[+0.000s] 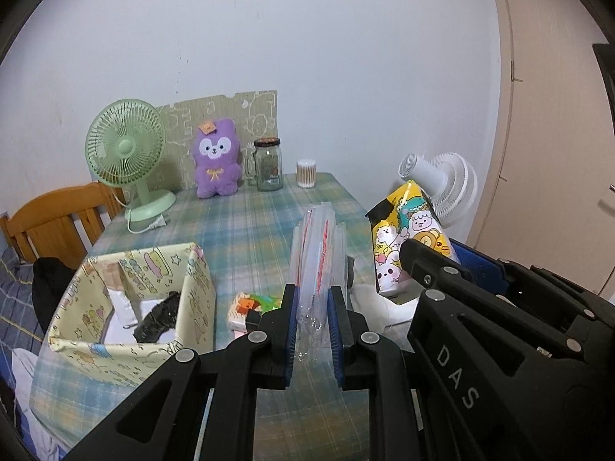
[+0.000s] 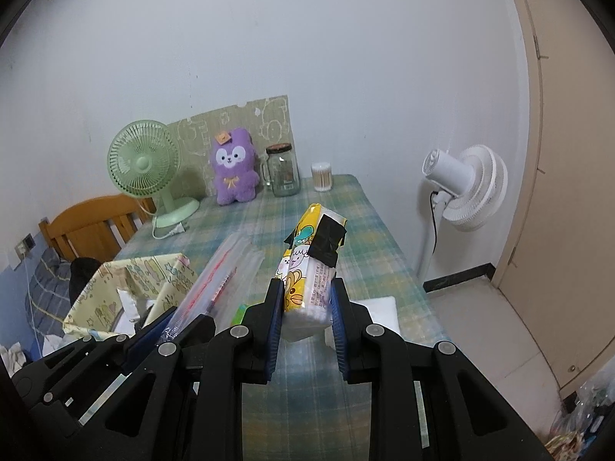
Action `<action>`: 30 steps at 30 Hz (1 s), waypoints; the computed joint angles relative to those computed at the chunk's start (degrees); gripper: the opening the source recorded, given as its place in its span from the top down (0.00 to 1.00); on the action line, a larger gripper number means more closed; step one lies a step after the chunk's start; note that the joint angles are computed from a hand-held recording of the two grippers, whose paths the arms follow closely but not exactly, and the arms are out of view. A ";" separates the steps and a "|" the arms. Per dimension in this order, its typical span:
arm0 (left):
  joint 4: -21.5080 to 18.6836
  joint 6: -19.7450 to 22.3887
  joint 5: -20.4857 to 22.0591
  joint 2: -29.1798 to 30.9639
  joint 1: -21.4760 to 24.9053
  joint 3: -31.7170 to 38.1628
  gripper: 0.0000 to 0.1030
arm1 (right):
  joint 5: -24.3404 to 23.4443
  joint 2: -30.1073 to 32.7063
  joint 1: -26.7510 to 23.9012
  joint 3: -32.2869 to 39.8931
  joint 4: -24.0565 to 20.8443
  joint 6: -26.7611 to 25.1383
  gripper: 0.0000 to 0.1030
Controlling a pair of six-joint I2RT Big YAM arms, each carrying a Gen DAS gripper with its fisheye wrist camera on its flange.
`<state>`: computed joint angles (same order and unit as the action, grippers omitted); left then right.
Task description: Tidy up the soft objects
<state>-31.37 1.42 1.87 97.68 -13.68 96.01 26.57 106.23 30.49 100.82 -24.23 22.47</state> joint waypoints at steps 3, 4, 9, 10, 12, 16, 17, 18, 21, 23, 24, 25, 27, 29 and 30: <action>-0.16 0.35 0.27 -0.32 0.19 0.54 0.87 | 0.94 -0.40 0.31 0.24 -0.04 -0.28 0.74; -0.12 0.48 0.34 -0.41 0.25 0.64 0.87 | 1.18 -0.39 0.40 0.58 -0.20 -0.37 0.74; -0.29 1.34 1.30 -0.50 0.91 1.49 0.87 | 1.75 -0.20 0.75 1.90 -0.53 -0.71 0.74; -0.37 1.47 1.50 -0.49 1.04 1.64 0.87 | 1.85 -0.04 0.82 2.27 -0.70 -0.75 0.74; -0.47 1.73 1.87 -0.38 1.39 1.99 0.87 | 1.98 0.20 0.95 2.80 -0.81 -0.94 0.74; -0.31 2.39 2.88 -0.37 2.21 2.24 0.87 | 2.80 1.16 1.48 4.80 -1.72 -0.83 0.74; -0.14 2.59 3.09 -0.47 2.42 2.14 0.87 | 3.04 1.47 1.66 5.36 -1.91 -0.68 0.74; -0.06 2.75 3.25 -0.47 2.60 2.15 0.87 | 3.25 1.85 1.82 5.99 -2.17 -0.62 0.74; -0.06 3.29 3.84 -0.37 3.34 2.46 0.87 | 3.63 2.80 2.25 7.52 -2.77 -0.45 0.74; 0.19 3.60 3.99 -0.34 3.81 2.53 0.87 | 3.68 3.64 2.52 8.96 -3.39 -0.48 0.74; 0.24 3.76 4.14 -0.31 4.14 2.61 0.87 | 3.74 4.19 2.66 9.90 -3.83 -0.51 0.74; 0.31 3.87 4.33 -0.25 4.44 2.73 0.87 | 3.76 4.66 2.82 10.66 -4.07 -0.63 0.74; 0.76 4.02 4.25 -0.45 4.81 2.43 0.87 | 3.92 5.58 3.11 12.22 -4.65 -0.92 0.74; 1.08 4.22 4.25 -0.45 5.28 2.40 0.87 | 3.95 6.48 3.42 13.68 -4.92 -1.23 0.74; 1.37 4.37 4.11 -0.52 5.61 2.33 0.87 | 3.93 6.90 3.58 14.31 -4.89 -1.29 0.74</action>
<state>-30.00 5.79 5.99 97.16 -8.07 98.34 30.50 113.13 34.07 115.13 -29.12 21.18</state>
